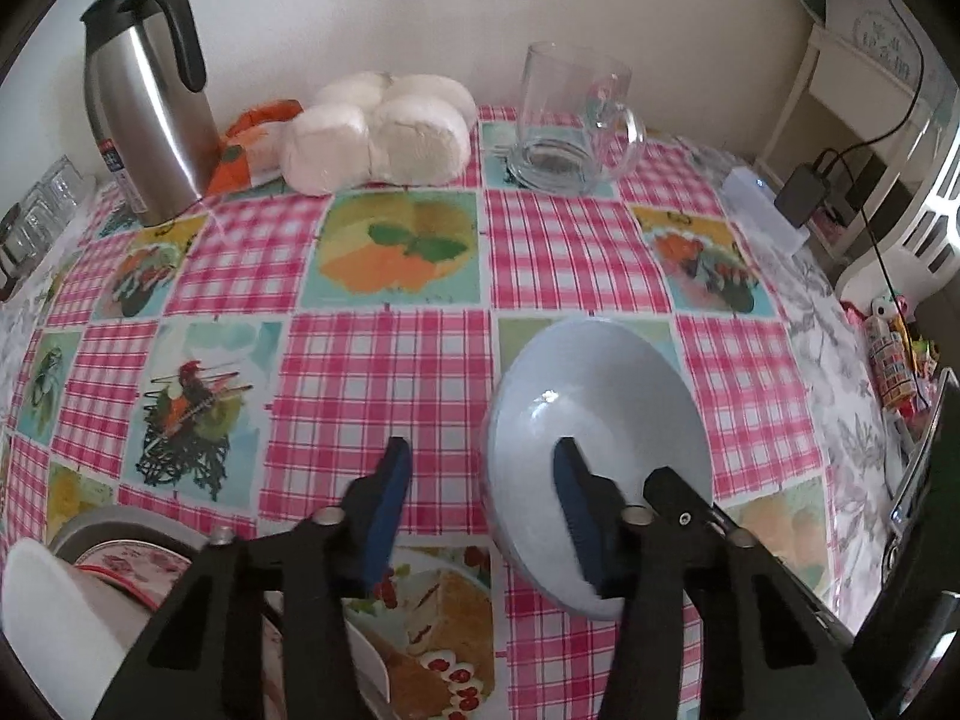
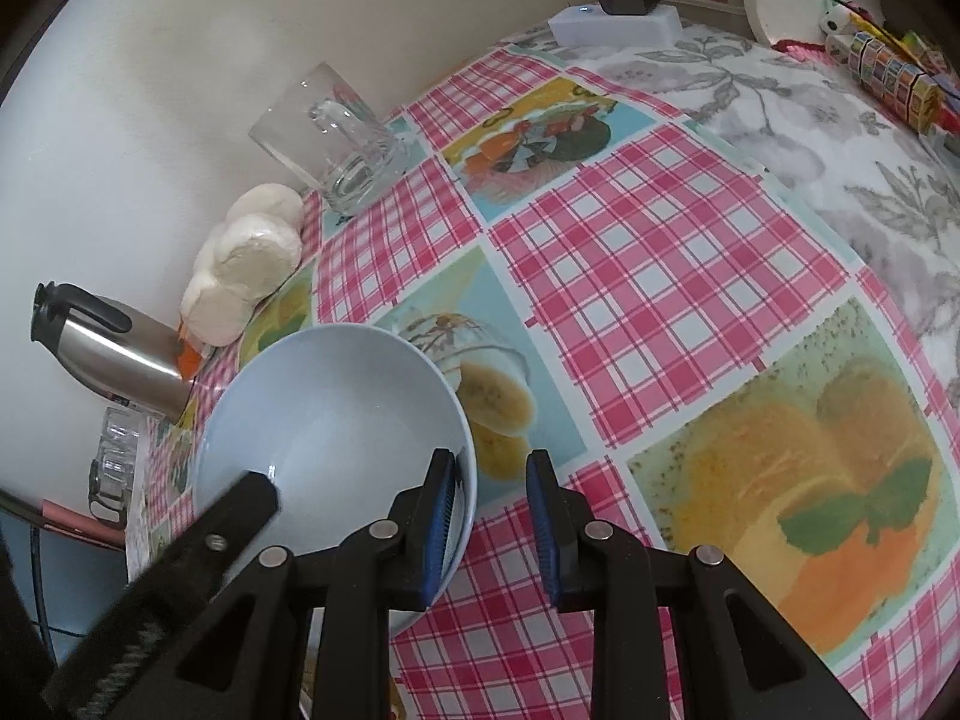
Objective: Organize plates and bowls
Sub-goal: 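Lift the white round bowl and carry it over the tray stack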
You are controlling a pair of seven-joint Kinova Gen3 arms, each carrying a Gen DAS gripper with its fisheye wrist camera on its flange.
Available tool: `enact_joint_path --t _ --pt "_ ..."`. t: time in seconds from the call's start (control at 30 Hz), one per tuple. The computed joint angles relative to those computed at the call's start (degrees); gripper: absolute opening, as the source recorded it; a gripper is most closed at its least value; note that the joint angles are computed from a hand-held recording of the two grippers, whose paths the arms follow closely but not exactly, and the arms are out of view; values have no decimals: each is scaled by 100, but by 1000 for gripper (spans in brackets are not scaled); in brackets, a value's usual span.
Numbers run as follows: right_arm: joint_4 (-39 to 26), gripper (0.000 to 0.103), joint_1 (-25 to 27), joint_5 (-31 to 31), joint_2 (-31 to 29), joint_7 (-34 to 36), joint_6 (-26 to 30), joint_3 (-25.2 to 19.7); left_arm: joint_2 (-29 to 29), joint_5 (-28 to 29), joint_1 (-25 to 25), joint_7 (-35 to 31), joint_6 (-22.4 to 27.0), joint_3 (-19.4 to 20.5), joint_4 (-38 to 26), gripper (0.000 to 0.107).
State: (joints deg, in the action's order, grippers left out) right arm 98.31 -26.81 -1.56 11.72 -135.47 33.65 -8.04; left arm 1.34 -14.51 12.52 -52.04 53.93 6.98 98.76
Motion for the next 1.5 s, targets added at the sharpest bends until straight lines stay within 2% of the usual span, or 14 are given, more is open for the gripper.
enact_joint_path --t 0.23,0.33,0.47,0.53,0.8,1.0,1.27,1.5 --pt "25 27 26 -79 7 17 -65 -22 -3 216 -44 -218 -167 -27 106 21" --pt "81 27 177 -367 7 260 -160 -104 0 207 -40 -240 -169 -17 110 19" --pt "206 16 445 -905 -9 785 -384 -323 -85 504 -135 -532 -311 -72 161 15" --pt "197 16 334 -906 -29 775 -366 -211 -88 602 -170 -628 -301 -76 155 15" --pt "80 16 103 -463 -224 384 -130 -51 -285 799 -231 -794 -290 -54 141 15" --pt "-96 16 -176 297 -583 -341 171 -49 -714 1076 -351 -1085 -135 -89 57 15" --pt "-463 16 -510 1311 -945 -1312 749 -376 -1349 1519 -643 -1500 232 -242 -28 15" --pt "-812 18 -956 2107 -1005 -1925 1239 -765 -1928 1801 -941 -1825 497 -506 43 15"
